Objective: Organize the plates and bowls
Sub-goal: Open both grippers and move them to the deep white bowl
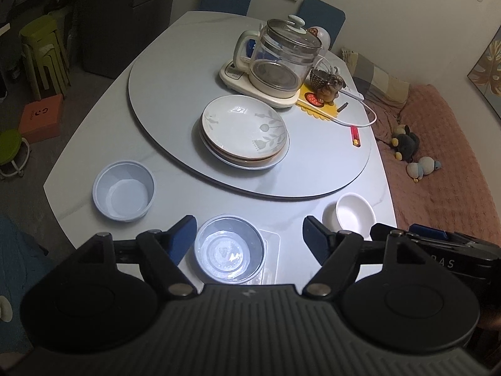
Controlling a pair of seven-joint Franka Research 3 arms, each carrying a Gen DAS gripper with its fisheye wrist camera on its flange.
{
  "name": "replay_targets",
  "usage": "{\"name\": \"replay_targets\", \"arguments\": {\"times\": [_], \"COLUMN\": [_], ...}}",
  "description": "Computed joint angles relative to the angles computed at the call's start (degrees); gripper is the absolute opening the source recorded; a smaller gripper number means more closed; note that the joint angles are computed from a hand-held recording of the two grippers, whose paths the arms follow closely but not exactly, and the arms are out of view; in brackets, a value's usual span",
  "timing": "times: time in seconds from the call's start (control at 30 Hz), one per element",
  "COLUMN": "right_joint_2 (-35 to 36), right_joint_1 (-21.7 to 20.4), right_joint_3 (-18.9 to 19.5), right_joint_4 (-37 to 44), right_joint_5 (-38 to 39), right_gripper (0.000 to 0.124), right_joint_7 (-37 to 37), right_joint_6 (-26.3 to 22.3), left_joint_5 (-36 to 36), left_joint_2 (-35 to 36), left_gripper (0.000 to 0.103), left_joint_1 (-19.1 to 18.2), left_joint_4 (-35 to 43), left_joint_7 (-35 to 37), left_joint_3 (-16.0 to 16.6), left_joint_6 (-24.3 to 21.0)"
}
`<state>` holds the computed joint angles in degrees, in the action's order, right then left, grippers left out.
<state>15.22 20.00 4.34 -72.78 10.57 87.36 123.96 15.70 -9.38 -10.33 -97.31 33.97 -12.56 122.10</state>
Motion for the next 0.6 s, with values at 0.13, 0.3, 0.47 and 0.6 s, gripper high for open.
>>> {"name": "replay_targets", "arguments": {"times": [0.13,0.3,0.47,0.6], "right_joint_2": [2.06,6.82,12.78,19.09], "right_joint_1": [-1.59,-3.56,-5.78,-7.03], "right_joint_3": [-0.40,-1.32,-1.47,-1.76], "right_joint_4": [2.91,9.68,18.23,27.76], "right_joint_5": [1.40,1.99,3.48,3.41], "right_gripper": [0.089,0.089,0.089,0.089], "right_joint_7": [-1.82,-2.71,-3.69,-3.35], "right_joint_6": [-0.98,-2.92,-5.57,-9.44], "left_joint_5": [1.18,3.56,5.08,5.37], "left_joint_2": [5.01,12.82,21.56,28.57], "left_gripper": [0.079,0.079,0.079,0.079], "left_joint_1": [-0.57,-2.36,-4.86,-6.91], "left_joint_4": [4.53,12.43,22.74,31.34], "left_joint_7": [-1.48,-2.65,-1.69,-1.30], "left_joint_3": [-0.75,-0.79,0.14,1.48], "left_joint_6": [0.95,0.98,-0.93,-1.93]}}
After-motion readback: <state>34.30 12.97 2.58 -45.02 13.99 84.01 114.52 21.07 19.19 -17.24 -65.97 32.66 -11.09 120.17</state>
